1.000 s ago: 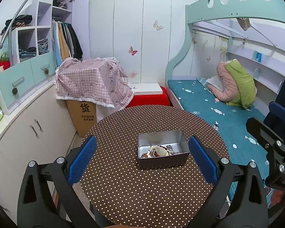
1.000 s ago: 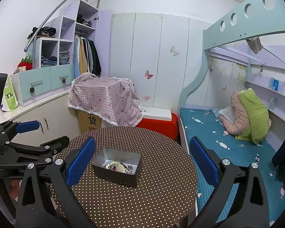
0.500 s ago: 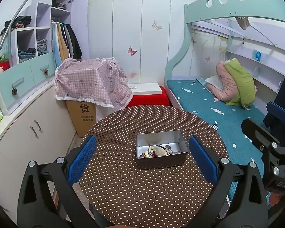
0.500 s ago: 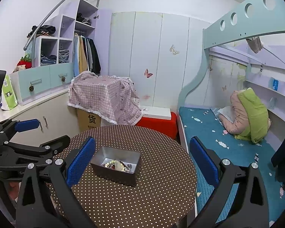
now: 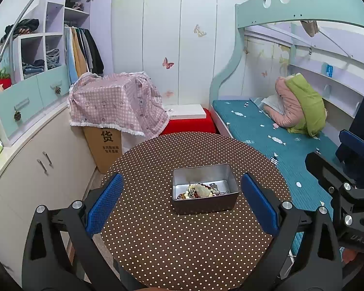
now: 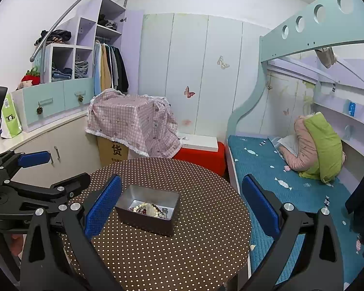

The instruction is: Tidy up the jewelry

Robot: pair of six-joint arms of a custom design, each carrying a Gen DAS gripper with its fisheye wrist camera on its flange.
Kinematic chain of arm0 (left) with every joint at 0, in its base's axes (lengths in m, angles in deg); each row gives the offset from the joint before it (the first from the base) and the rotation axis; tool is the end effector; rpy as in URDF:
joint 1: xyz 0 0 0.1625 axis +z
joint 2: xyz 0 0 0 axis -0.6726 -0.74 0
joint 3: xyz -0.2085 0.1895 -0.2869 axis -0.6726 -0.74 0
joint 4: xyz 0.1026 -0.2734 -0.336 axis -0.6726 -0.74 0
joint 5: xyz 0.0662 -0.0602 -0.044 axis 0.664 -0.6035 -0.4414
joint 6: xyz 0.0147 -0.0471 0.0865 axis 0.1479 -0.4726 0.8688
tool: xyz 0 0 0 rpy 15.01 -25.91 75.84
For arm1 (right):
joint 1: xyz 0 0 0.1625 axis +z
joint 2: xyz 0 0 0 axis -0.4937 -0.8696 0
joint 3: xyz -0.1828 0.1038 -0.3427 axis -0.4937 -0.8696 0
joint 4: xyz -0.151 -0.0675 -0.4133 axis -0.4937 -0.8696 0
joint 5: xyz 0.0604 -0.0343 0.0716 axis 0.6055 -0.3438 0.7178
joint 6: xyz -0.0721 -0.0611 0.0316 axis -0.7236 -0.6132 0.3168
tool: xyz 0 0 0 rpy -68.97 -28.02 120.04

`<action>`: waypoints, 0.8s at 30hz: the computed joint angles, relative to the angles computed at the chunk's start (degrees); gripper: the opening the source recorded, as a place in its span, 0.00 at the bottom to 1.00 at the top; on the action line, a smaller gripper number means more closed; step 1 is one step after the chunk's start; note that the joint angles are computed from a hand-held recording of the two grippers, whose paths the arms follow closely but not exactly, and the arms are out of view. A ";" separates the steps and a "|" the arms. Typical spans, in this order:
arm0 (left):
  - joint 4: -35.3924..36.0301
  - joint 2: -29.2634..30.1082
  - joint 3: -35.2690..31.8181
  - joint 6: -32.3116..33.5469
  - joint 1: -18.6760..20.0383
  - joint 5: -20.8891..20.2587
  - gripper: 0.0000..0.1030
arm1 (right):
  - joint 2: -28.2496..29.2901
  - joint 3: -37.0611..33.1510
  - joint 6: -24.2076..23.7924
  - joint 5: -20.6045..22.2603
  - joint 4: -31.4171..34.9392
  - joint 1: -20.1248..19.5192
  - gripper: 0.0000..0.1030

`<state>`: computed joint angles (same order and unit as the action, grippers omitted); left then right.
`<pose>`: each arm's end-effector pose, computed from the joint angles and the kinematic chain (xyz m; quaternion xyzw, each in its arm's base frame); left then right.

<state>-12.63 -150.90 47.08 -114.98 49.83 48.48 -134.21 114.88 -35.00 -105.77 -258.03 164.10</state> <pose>-0.3014 -0.2640 0.2817 0.1843 0.8041 -0.4473 0.3454 0.3605 -0.2733 0.2272 0.3400 -0.7827 0.4568 0.2511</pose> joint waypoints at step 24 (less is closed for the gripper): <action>-0.76 -0.74 0.61 0.67 0.40 -0.45 0.94 | 0.13 0.01 0.16 0.12 0.32 -0.36 0.93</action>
